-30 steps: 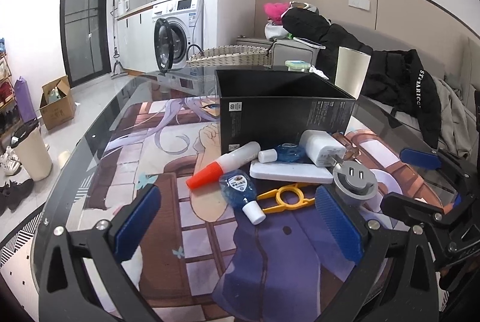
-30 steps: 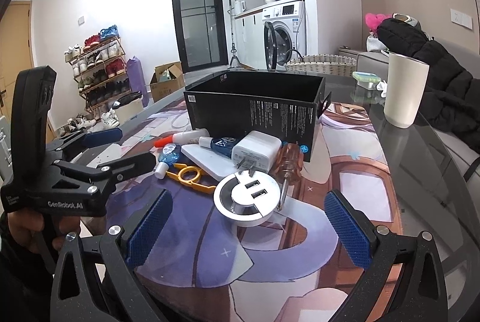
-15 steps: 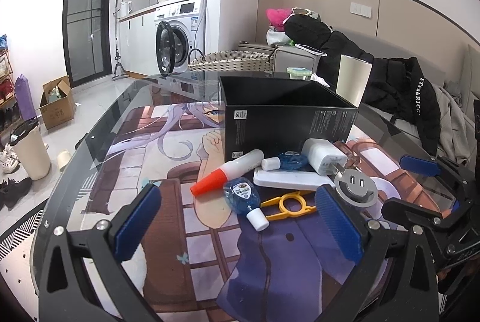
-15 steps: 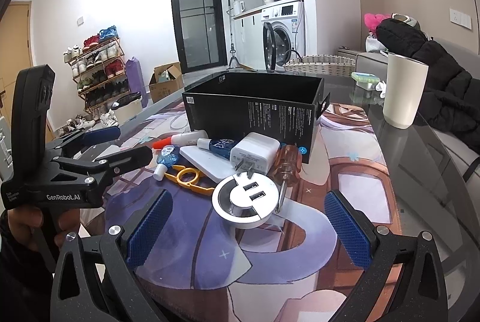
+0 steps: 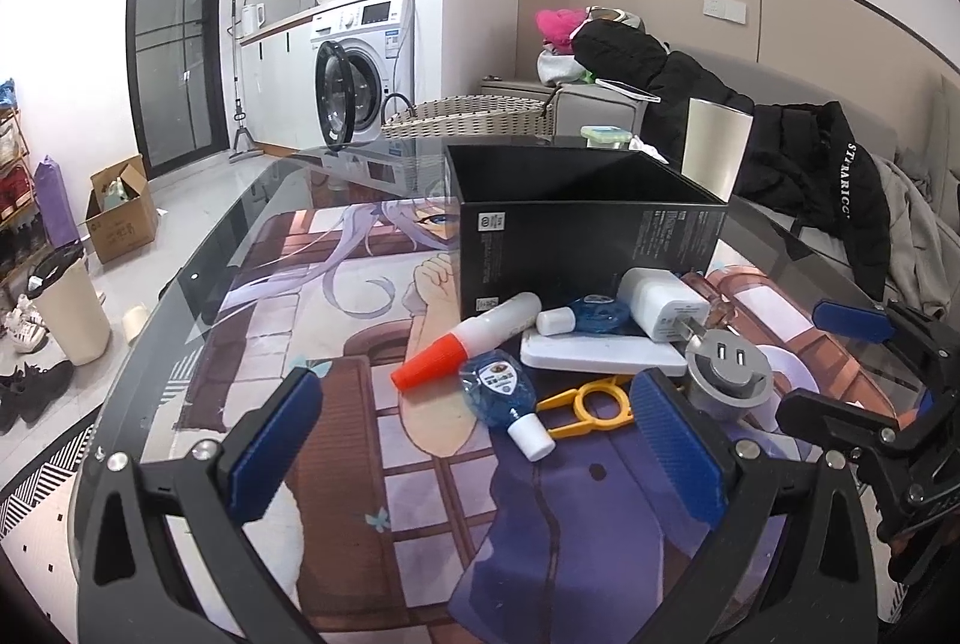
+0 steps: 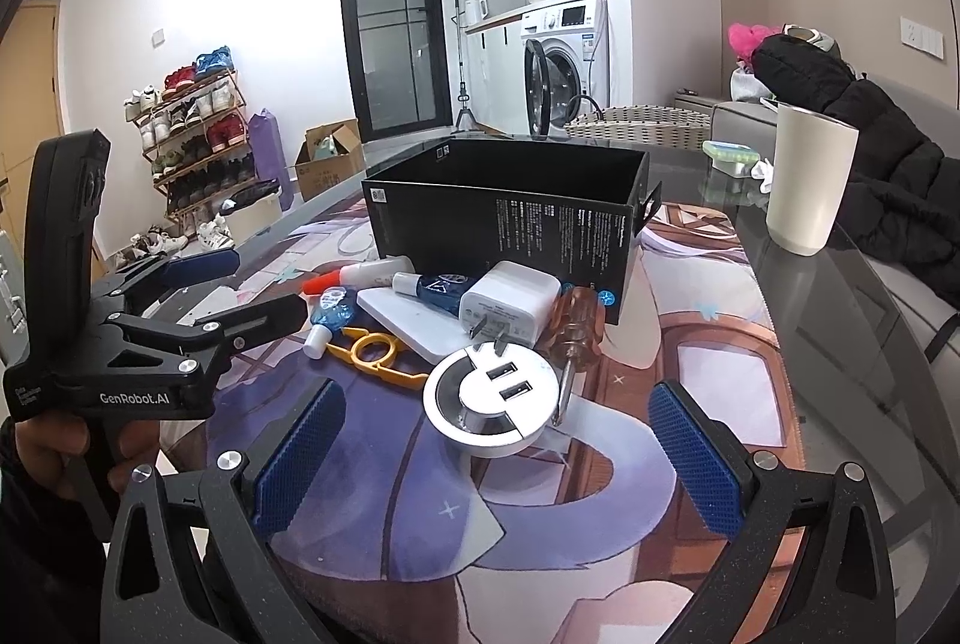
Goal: Organize rigid objects
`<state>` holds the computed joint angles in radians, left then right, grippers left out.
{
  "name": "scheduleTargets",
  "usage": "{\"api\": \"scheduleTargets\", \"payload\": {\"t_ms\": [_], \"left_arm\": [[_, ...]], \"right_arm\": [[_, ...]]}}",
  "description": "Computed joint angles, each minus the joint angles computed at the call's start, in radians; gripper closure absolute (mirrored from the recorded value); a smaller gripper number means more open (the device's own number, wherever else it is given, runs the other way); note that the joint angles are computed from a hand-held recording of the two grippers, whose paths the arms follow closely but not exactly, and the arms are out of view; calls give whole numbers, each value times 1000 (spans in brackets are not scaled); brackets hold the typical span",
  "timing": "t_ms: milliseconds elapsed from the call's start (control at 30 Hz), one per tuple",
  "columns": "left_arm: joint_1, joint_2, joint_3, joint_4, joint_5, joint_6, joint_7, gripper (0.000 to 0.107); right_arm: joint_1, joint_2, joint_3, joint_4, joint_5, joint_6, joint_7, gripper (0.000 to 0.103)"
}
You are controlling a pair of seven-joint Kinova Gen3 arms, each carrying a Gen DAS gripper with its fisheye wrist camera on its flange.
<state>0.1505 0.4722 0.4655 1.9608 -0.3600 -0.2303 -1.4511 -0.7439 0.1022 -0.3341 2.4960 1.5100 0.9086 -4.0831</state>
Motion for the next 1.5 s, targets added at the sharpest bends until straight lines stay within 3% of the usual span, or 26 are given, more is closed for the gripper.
{"api": "scheduleTargets", "payload": {"t_ms": [167,467,667,867,1133,1333,1500], "left_arm": [[14,-1,-16,-4,9,1,-6,5],[-37,0,37,-8,-24,8,13,5],[-33,-9,35,-16,-37,16,13,5],[-53,-4,71,-56,-38,85,-13,5],[-38,26,86,-138,38,227,-121,5],[-16,66,71,-208,119,331,-183,5],[16,84,38,-254,182,396,-230,5]], "right_arm": [[9,-2,6,-5,-12,-13,3,0],[14,-8,11,-18,-49,-16,33,0],[22,-6,19,-29,-58,-26,49,0],[48,-4,38,-58,-97,-57,118,0],[116,17,93,-135,-217,-157,313,0],[150,43,126,-164,-249,-221,381,0],[155,41,138,-153,-256,-236,369,0]]}}
